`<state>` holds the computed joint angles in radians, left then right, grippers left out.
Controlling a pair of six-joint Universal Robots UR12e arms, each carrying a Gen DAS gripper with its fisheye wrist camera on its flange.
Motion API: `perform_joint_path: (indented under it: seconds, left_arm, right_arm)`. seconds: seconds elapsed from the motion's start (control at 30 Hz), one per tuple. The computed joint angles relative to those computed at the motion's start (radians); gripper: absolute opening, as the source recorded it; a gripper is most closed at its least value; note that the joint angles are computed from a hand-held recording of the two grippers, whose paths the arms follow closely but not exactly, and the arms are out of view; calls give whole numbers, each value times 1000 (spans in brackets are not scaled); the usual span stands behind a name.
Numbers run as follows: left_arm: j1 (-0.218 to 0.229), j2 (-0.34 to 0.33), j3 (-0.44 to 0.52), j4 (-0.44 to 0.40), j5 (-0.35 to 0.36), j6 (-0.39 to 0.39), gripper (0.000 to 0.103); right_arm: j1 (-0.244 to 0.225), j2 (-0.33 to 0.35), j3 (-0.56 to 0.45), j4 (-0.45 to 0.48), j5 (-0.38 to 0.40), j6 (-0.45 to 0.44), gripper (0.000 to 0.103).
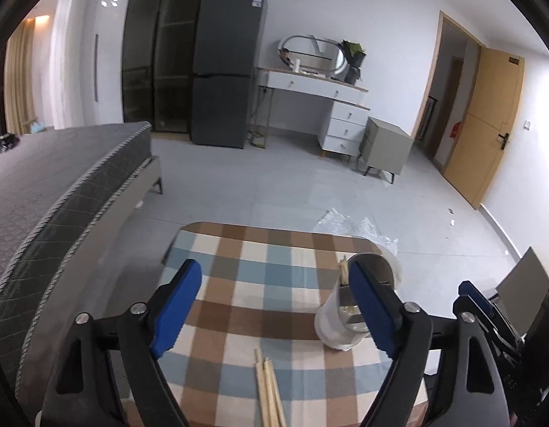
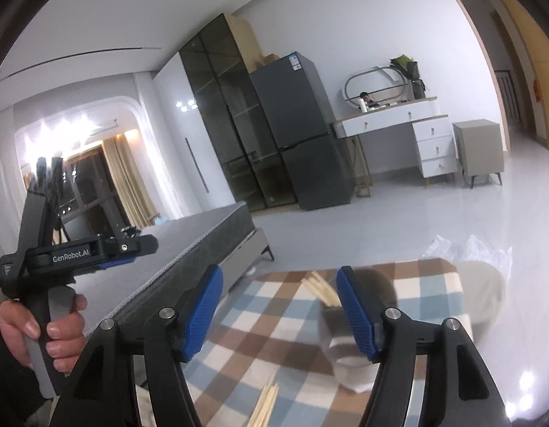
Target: Organize utensils
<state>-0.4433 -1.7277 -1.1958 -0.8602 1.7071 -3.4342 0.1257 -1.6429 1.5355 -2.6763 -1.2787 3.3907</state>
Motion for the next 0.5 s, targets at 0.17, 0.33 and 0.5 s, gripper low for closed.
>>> perform_joint_path:
  seconds: [0.17, 0.33, 0.5]
  left_arm:
    - [-6, 27, -61, 64, 50, 34, 86]
    - [-5, 51, -115, 87, 89, 16, 91]
    - [7, 71, -179, 136, 105, -8, 92]
  right_arm:
    - [25, -16, 19, 0, -8, 6, 67]
    - [52, -30, 44, -5, -32, 0, 76]
    - [74, -39, 70, 12, -38, -5, 81]
